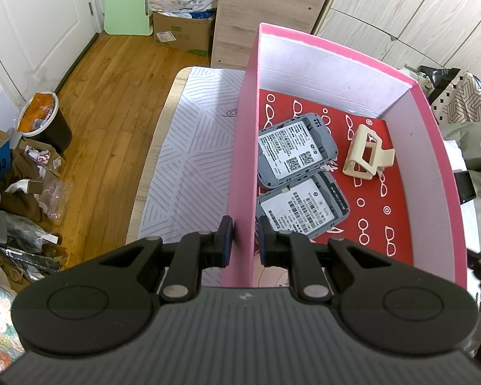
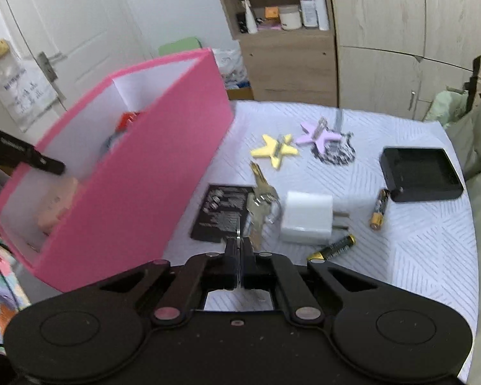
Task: Organize rigid objects
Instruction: 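Return the right gripper to the table and grasp the silver keys, then lower the silver keys onto the grey device in the box, release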
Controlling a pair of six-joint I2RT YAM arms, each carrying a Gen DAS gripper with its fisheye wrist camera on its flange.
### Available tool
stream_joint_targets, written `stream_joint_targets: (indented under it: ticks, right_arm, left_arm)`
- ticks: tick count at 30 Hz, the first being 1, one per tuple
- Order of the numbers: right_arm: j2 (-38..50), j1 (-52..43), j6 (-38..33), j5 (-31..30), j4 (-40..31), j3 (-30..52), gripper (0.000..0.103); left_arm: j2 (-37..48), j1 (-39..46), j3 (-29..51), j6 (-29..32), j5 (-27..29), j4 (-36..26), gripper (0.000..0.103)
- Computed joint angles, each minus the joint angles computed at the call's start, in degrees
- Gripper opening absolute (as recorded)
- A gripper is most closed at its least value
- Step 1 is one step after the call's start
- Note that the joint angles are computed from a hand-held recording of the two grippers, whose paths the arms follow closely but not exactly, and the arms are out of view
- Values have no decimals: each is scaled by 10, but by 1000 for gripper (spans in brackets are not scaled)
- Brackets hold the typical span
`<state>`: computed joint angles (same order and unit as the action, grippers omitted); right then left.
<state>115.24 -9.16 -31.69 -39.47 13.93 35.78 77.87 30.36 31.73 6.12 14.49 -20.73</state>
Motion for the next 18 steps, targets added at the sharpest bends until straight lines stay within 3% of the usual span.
stream_joint_targets:
  ticks: [11,18]
  right_arm:
    - [-145,-9,-2,-108,-84,16,4]
    - [-202,35,6,-158,-118,36,4]
  left_arm:
    - [0,1,-1,-1,1,0,14]
    - [-3,-1,-3,-4,1,2,14]
